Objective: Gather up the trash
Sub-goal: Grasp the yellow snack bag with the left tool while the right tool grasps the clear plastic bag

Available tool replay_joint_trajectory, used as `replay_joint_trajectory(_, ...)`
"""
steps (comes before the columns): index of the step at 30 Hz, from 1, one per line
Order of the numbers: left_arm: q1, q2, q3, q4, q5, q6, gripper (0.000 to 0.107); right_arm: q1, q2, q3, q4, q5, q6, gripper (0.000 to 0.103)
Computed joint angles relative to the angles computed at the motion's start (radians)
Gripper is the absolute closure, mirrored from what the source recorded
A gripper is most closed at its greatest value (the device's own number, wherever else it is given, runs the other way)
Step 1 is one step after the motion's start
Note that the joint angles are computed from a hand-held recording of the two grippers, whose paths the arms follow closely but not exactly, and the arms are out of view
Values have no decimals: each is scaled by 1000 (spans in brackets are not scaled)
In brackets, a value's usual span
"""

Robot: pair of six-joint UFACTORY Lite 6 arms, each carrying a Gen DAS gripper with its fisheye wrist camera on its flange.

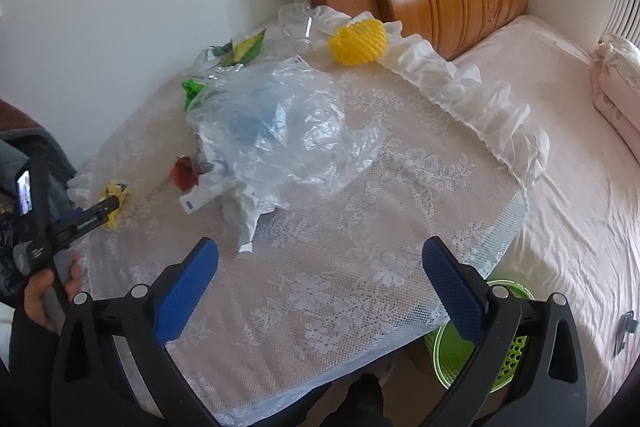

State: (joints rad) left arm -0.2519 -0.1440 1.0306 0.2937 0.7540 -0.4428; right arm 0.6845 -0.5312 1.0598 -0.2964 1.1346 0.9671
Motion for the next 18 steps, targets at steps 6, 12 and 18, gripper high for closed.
replay_joint_trajectory(6,35,63,8,-46,-50,82,23,-56,80,28,16,-61,-56,2)
replay_joint_trajectory(12,95,87,19,-198,-66,207,58,-70,244,135,-21,-158,-140,2)
replay_joint_trajectory(18,96,80,25,-255,-70,256,74,-88,479,264,-80,-206,-208,2)
